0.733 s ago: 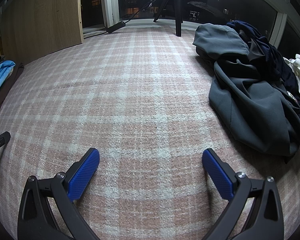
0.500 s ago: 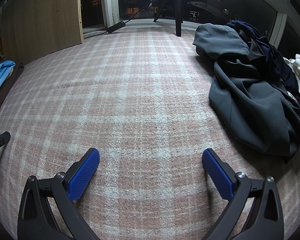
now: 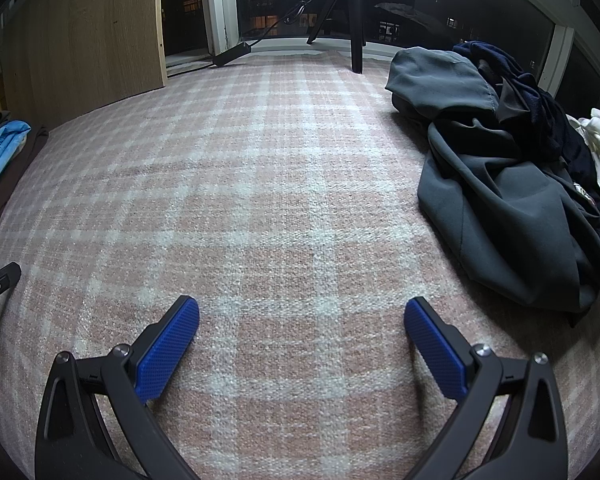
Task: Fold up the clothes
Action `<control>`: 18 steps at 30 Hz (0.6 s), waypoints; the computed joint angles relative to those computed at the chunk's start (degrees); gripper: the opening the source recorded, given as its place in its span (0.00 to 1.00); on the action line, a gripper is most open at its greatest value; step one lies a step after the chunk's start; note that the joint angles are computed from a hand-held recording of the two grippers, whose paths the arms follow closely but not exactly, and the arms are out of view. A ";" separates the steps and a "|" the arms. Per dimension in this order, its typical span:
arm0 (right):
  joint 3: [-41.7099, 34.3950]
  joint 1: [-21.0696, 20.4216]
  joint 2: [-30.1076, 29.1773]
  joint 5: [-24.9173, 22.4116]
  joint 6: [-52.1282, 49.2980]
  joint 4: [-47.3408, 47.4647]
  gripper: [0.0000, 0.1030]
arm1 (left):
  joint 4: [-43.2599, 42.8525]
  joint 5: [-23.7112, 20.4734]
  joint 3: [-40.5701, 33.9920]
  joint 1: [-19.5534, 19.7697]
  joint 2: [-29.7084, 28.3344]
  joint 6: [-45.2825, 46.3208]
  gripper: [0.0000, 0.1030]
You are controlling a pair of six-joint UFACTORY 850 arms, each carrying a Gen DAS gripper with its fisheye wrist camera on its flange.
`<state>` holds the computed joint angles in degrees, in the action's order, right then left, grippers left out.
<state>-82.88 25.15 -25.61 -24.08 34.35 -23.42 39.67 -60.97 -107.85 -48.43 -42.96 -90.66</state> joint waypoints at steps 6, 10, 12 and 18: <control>-0.42 0.25 -0.21 -0.45 0.93 -0.53 1.00 | 0.16 0.61 0.60 0.29 0.19 -0.08 1.00; -1.53 0.08 -0.65 -1.80 -0.38 0.94 1.00 | -0.20 0.95 0.83 0.31 0.35 0.18 1.00; -2.55 0.20 -1.12 -3.51 -0.81 2.51 1.00 | -1.20 1.52 1.15 0.49 0.78 0.68 0.99; -2.80 0.83 0.51 -4.88 -3.15 7.98 1.00 | -2.40 1.03 1.42 -0.28 2.83 3.95 0.85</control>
